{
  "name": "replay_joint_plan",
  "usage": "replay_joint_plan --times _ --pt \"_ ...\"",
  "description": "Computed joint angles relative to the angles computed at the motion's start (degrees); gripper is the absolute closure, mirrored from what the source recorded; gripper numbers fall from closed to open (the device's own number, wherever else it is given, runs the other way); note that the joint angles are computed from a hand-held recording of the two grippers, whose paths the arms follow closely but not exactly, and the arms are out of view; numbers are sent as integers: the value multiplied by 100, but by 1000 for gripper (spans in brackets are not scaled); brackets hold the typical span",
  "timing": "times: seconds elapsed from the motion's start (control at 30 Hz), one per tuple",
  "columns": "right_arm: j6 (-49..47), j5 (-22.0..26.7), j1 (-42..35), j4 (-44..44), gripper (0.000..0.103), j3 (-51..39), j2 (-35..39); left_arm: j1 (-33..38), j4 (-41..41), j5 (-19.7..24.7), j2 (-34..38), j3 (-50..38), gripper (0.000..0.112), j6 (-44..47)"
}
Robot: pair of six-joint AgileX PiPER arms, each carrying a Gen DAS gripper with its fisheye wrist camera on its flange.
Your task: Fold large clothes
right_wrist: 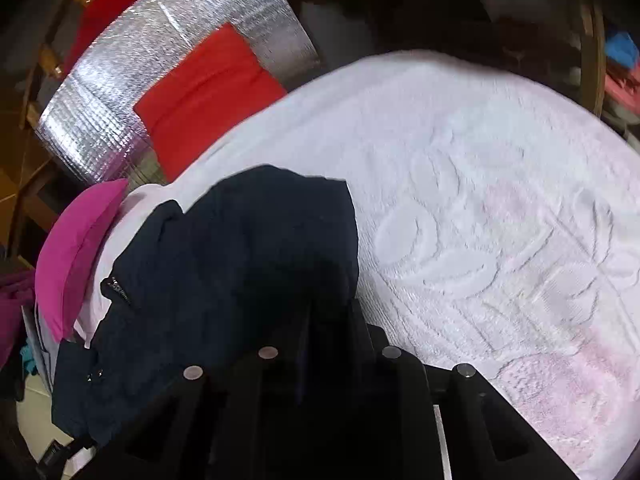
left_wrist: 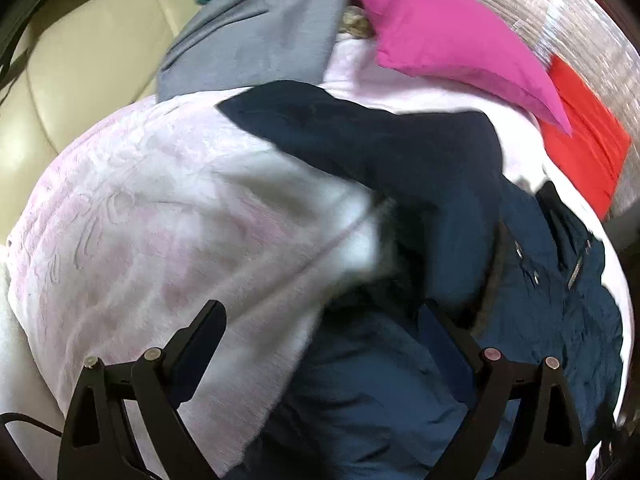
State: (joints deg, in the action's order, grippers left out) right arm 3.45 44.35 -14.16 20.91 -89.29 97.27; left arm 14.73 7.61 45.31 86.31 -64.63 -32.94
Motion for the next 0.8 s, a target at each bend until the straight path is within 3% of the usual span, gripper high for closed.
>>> replay_joint_plan --times 0.07,0.1,0.13,0.23,0.3,0.37,0.43,0.6,0.7,0.8 --pt "452 -351 131 -385 60 189 -351 372 -242 -52 -39 -34 16 156" --pt "491 -681 223 -431 37 402 -602 587 -493 -83 -61 -58 16 370" --pt "301 -915 238 -320 30 605 -779 802 -729 -150 -96 -61 16 569" --pt "-407 -1364 688 -50 30 892 -1136 1298 -1140 -255 3 -188 16 953" --pt "-1226 -1060 1026 740 36 764 -1021 1728 -1966 -207 262 -371 16 1702" --pt "-1666 -500 1124 1299 50 439 -593 2120 -2912 -42 636 -581 16 2478" --pt "-1725 -205 1364 1560 54 308 -325 2310 -3499 20 917 -690 16 2921" --pt "-1780 -341 1880 1748 57 353 89 2441 -4908 205 1151 -729 16 3932" --pt "-1955 -441 1907 1828 58 530 136 2426 -5451 218 1274 -771 16 4200" --pt "-2580 -367 1602 2516 60 921 98 2496 -5970 335 1565 -912 16 4416"
